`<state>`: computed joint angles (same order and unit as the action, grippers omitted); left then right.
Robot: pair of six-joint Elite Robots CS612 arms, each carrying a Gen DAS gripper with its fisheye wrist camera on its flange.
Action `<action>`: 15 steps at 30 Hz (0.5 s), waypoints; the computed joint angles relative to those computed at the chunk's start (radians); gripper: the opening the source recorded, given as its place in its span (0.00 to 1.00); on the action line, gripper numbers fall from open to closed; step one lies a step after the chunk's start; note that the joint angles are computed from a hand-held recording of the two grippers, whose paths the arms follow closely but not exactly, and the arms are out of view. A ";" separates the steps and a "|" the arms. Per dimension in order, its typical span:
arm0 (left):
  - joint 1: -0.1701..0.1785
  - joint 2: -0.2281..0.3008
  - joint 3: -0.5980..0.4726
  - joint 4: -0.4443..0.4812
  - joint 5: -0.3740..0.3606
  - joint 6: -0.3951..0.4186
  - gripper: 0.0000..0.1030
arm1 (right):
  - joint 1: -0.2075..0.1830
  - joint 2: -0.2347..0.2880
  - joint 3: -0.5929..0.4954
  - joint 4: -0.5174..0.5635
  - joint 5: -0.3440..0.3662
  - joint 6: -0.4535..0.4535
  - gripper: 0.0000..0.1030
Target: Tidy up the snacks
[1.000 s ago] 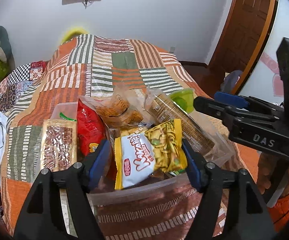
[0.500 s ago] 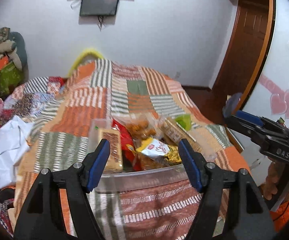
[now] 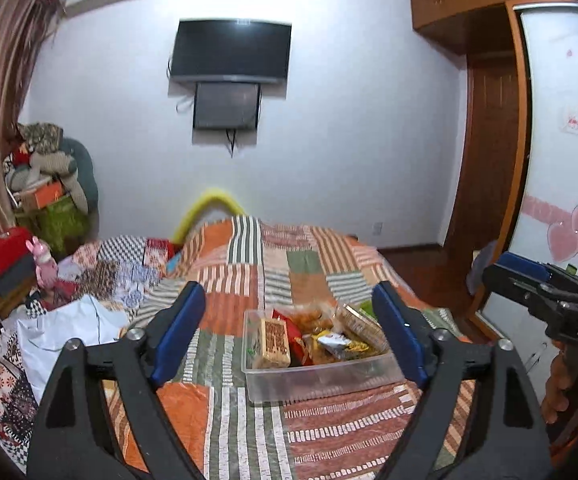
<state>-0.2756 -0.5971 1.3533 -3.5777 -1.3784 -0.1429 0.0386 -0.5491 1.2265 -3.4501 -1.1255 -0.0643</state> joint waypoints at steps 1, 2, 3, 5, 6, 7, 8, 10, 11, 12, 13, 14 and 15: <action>-0.002 -0.003 0.011 -0.022 0.006 0.004 0.91 | 0.001 -0.001 0.006 -0.019 -0.003 0.003 0.82; -0.006 -0.005 0.023 -0.051 0.016 0.012 0.92 | 0.002 -0.001 0.010 -0.035 -0.002 0.004 0.84; -0.009 -0.006 0.029 -0.068 0.024 0.018 0.93 | 0.003 -0.001 0.014 -0.049 -0.005 0.004 0.85; -0.013 -0.009 0.045 -0.101 0.036 0.030 0.95 | 0.008 -0.001 0.021 -0.076 -0.024 -0.001 0.92; -0.015 -0.008 0.050 -0.115 0.041 0.034 0.96 | 0.010 0.000 0.026 -0.095 -0.036 -0.002 0.95; -0.017 -0.008 0.056 -0.132 0.046 0.036 0.98 | 0.012 -0.002 0.033 -0.113 -0.047 -0.003 0.99; -0.019 -0.009 0.060 -0.143 0.047 0.039 0.99 | 0.014 0.002 0.034 -0.139 -0.063 -0.004 1.00; -0.023 -0.009 0.067 -0.156 0.052 0.044 1.00 | 0.017 0.002 0.040 -0.168 -0.079 -0.011 1.00; -0.025 -0.009 0.069 -0.159 0.056 0.048 1.00 | 0.018 0.003 0.040 -0.173 -0.084 -0.014 1.00; -0.025 -0.010 0.072 -0.162 0.060 0.050 1.00 | 0.019 0.001 0.045 -0.179 -0.086 -0.015 1.00; -0.027 -0.010 0.073 -0.167 0.068 0.056 1.00 | 0.019 0.001 0.046 -0.181 -0.086 -0.016 1.00; -0.029 -0.010 0.074 -0.171 0.071 0.058 1.00 | 0.020 0.003 0.043 -0.184 -0.086 -0.013 1.00; -0.029 -0.009 0.074 -0.175 0.071 0.058 1.00 | 0.020 0.001 0.049 -0.189 -0.085 -0.012 1.00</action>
<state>-0.3044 -0.6062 1.4272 -3.7523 -1.3071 -0.0851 0.0588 -0.5484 1.2750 -3.6395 -1.2106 -0.0762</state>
